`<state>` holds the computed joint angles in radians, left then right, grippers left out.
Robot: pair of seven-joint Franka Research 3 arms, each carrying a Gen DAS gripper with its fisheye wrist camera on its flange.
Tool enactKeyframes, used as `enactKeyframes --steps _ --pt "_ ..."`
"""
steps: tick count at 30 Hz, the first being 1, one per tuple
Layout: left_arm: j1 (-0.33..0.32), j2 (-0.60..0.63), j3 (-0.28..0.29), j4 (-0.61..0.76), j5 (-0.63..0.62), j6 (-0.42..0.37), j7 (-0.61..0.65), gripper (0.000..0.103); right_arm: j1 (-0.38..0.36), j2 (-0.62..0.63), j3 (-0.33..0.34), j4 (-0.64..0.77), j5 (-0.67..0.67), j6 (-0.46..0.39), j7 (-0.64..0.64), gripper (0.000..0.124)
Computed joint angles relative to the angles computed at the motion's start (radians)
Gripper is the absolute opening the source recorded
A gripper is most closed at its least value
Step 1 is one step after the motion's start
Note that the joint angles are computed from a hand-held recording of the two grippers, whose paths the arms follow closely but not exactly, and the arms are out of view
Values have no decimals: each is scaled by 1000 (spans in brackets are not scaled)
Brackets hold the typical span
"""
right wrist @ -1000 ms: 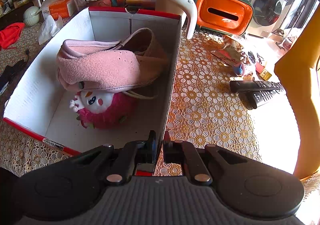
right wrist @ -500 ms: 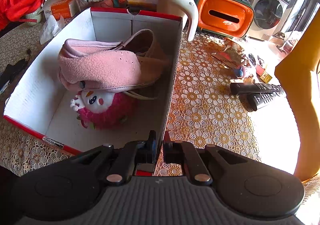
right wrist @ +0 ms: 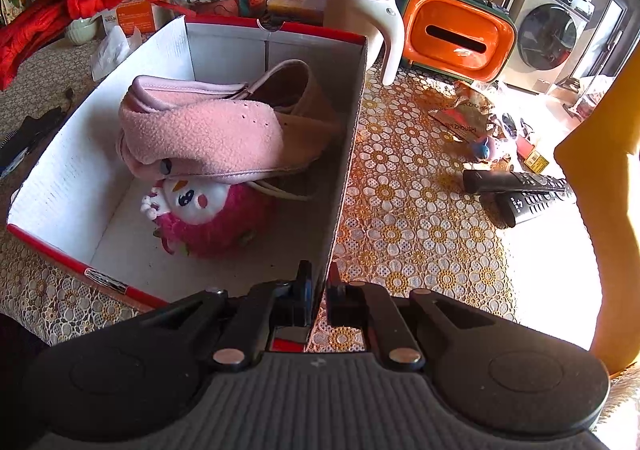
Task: Organize objects
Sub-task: 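Carry the red cloth into the shoebox and open the left gripper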
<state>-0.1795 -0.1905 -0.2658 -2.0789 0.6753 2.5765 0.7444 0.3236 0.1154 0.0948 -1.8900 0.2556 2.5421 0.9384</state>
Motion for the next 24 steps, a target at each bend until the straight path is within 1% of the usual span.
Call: enactKeyframes --steps 7,10,16,20,24 --pt "-17 128 13 114 15 -29 74 34 -9 -3 -1 2 33 -15 -28 7" --pt "-23 174 29 144 15 -20 94 34 -11 0 -1 6 43 -21 -33 7" --pt "-40 267 56 215 17 -80 76 34 -16 4 -2 15 66 -35 -43 7" --pt "-47 300 69 224 -2 -64 70 35 -19 4 -3 17 76 -41 -50 7" --pt "-62 344 76 257 -5 -91 82 35 -22 6 -4 22 84 -49 -55 7"
